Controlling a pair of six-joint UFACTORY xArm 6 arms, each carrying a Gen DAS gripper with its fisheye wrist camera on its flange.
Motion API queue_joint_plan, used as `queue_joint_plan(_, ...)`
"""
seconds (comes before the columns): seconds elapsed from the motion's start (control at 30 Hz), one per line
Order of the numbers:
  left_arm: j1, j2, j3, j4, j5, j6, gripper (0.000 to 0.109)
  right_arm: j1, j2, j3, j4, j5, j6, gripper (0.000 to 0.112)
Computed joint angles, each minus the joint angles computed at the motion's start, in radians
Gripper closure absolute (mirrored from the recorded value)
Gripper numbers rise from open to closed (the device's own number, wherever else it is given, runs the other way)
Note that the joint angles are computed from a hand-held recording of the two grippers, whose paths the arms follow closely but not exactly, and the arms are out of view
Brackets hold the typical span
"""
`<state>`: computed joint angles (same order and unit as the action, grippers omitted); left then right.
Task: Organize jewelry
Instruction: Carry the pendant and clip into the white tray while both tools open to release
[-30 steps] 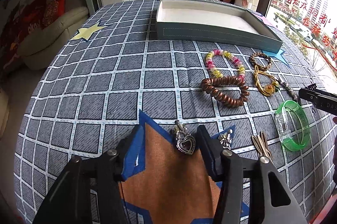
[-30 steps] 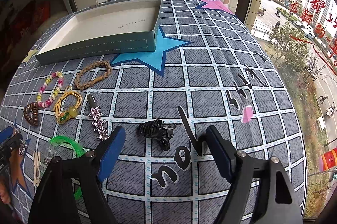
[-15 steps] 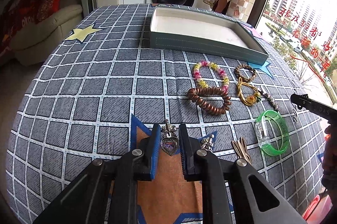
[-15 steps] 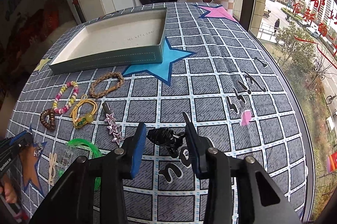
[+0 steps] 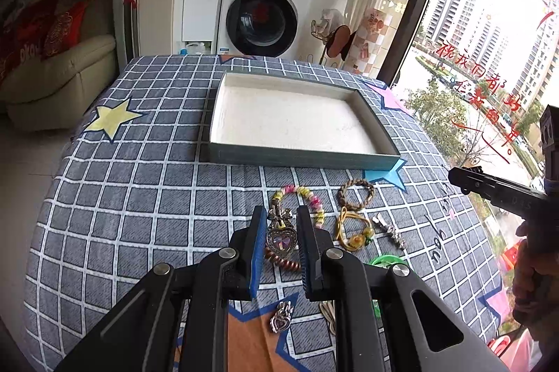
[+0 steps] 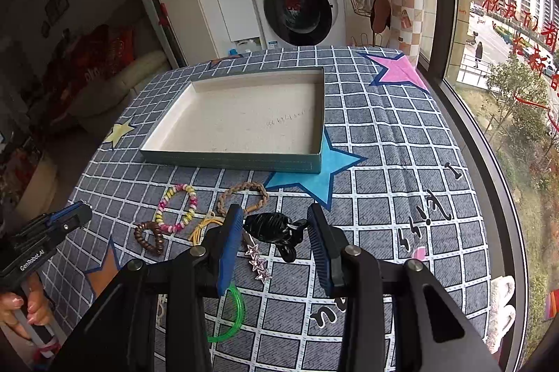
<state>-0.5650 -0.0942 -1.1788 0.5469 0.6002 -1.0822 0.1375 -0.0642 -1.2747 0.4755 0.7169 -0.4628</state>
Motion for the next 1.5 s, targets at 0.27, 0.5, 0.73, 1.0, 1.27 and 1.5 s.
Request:
queue_joint_plan(0.27,0.034,0.146,-0.217,-0.005,0.023,0.110,0.079,0.011,0.147,-0.227,-0.009,0.064,0.018,0.071)
queue_joint_plan(0.5,0.082,0.316,-0.390,-0.061,0.044,0.202,0.079,0.011,0.339,-0.470,-0.016,0.157,0.078,0.071)
queue_joint_plan(0.73,0.129,0.534,-0.616,-0.110,0.092,0.280,0.079,0.027,0.555,-0.720,-0.072,0.235,0.165,0.071)
queue_joint_plan(1.0,0.145,0.715,-0.824,-0.111,0.202,0.315,0.079,0.054,0.754,-0.932,-0.131,0.293,0.249,0.071)
queue_joint_plan(1.27,0.142,0.765,-0.881,-0.075,0.263,0.301,0.078,0.084,0.786,-0.915,-0.218,0.235,0.290,0.071)
queue_joint_plan(1.5,0.137,0.797,-0.910,-0.062,0.305,0.297,0.078,0.101,0.759,-0.852,-0.283,0.179,0.285,0.071)
